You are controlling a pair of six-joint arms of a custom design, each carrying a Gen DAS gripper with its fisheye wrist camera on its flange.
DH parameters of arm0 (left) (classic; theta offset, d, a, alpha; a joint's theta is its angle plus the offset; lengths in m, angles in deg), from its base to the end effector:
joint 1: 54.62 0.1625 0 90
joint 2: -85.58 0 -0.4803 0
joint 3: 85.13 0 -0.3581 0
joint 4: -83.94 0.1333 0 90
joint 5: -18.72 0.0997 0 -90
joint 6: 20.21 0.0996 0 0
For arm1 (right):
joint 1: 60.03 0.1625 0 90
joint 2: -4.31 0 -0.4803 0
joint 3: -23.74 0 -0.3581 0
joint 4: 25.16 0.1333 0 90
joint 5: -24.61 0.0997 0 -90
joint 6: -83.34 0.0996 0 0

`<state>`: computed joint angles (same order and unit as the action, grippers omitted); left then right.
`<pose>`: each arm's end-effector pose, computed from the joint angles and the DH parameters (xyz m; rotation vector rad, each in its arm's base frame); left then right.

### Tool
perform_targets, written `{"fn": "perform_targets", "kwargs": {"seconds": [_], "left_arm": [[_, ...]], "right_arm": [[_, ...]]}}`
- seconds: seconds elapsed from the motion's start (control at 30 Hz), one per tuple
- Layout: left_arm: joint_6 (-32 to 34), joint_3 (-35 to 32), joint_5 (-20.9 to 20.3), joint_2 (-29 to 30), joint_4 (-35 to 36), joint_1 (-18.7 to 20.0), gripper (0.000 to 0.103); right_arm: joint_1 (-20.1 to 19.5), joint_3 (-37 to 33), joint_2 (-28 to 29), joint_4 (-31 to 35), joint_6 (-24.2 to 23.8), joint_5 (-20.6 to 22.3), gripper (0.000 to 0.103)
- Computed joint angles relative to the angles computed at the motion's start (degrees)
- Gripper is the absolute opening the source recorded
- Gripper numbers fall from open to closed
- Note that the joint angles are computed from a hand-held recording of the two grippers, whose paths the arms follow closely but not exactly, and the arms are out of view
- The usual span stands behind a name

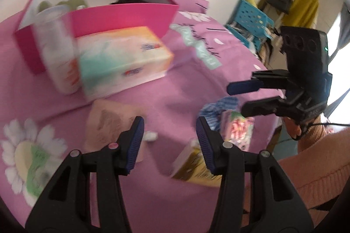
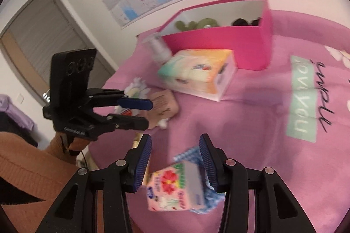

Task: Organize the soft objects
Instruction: 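Move the right tool back and grasp the peach hand cream sachet, then carry the hand cream sachet into the pink box and release it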

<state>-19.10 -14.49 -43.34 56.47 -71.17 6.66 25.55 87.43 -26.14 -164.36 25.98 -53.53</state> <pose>-0.2335 -0.8006 0.1180 0.5556 2.6267 -0.7026 0.0889 -0.8456 0.1433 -1.4046 2.7208 -0.5316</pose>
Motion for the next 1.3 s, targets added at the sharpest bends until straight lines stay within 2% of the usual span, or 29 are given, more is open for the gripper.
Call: {"fn": "perform_targets", "kwargs": {"seconds": [0.23,0.4,0.6,0.63,0.73,0.83,0.9,1.0,1.13,1.3], "left_arm": [[-4.07,2.49,7.4,-1.4,-3.01,0.82,0.051],[-6.62,1.22,7.13,-1.43,-1.12,2.66,0.051],[-4.64,-0.98,4.52,-0.32,0.95,3.39,0.051],[-4.29,-1.35,4.19,-0.14,1.61,3.41,0.048],[-4.26,-2.29,3.95,0.32,3.38,3.47,0.042],[-4.07,-2.22,1.97,0.15,3.81,3.73,0.033],[-3.91,-2.13,1.86,0.21,3.92,3.59,0.033],[-4.23,-1.55,3.16,0.13,3.5,3.23,0.033],[-4.73,0.21,1.93,-1.01,1.94,3.12,0.033],[-1.78,2.4,1.38,-2.38,-2.39,1.63,0.033]], "right_arm": [[1.85,-6.09,4.18,4.72,1.34,-1.2,0.046],[4.1,-12.18,8.54,7.88,3.44,-6.02,0.046],[5.34,-18.55,12.75,11.49,8.01,-10.04,0.046],[5.41,-19.72,13.49,11.72,9.3,-10.65,0.046],[5.33,-22.91,15.11,14.47,11.78,-10.98,0.046],[5.42,-23.03,15.38,14.39,11.76,-10.77,0.047],[5.46,-23.35,15.7,14.87,11.34,-10.37,0.046],[5.67,-21.67,15.43,11.76,10.0,-10.9,0.037],[5.2,-21.42,14.73,12.56,9.84,-8.15,0.028],[5.0,-17.67,11.86,9.96,8.59,-5.21,0.028]]}}
